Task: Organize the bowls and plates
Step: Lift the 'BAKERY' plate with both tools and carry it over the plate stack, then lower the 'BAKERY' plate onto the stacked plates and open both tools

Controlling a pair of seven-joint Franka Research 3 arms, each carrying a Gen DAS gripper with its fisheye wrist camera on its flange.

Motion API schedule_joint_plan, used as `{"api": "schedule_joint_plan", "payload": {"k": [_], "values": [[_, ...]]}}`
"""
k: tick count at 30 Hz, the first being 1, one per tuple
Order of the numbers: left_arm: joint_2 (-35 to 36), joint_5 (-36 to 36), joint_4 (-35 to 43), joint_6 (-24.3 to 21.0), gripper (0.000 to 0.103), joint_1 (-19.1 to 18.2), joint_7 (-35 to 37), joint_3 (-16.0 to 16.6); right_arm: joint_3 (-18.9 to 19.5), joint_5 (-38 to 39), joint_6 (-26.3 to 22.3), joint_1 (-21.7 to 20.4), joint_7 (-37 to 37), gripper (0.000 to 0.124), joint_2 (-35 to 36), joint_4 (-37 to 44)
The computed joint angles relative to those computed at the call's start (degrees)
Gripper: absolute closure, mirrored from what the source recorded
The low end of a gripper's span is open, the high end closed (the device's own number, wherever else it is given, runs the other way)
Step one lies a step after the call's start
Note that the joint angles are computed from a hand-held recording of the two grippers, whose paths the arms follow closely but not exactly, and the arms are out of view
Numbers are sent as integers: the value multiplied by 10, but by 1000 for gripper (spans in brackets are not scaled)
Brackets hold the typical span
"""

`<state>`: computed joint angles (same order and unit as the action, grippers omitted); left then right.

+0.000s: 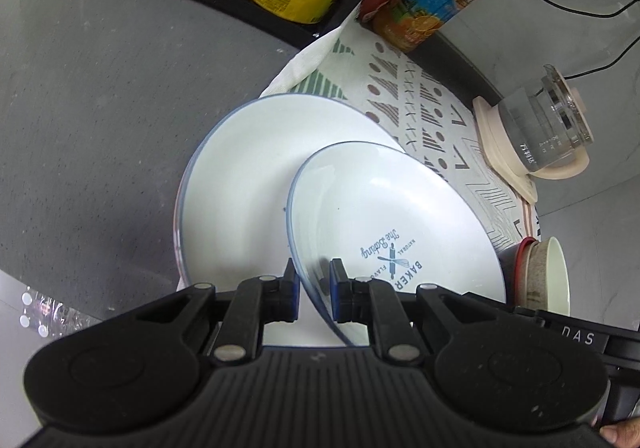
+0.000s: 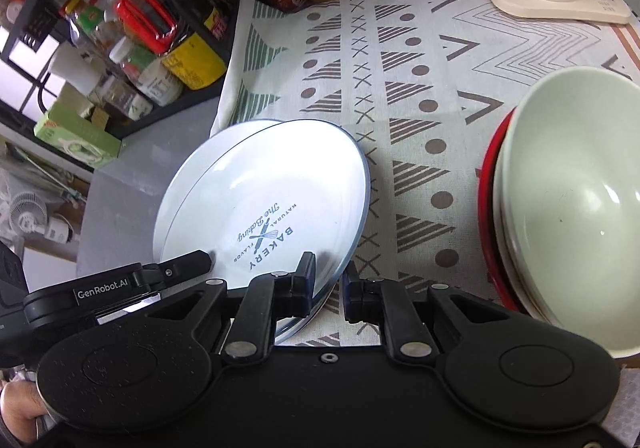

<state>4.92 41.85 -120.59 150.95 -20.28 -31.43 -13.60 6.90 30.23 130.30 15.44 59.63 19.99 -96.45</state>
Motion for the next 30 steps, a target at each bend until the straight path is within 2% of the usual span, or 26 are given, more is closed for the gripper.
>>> {"api": "schedule_joint_plan", "payload": {"k": [11, 17, 30], "values": [[8, -2, -12, 20, 87, 1, -25, 4, 0, -30, 34, 17, 0, 111, -4, -15], [15, -40, 7, -18, 87, -1, 26, 0, -1, -64, 92, 34, 5, 112, -11, -43], [-7, -44, 15, -97, 86, -7, 43, -8, 2, -80, 116, 38, 18, 109, -1, -47]]}}
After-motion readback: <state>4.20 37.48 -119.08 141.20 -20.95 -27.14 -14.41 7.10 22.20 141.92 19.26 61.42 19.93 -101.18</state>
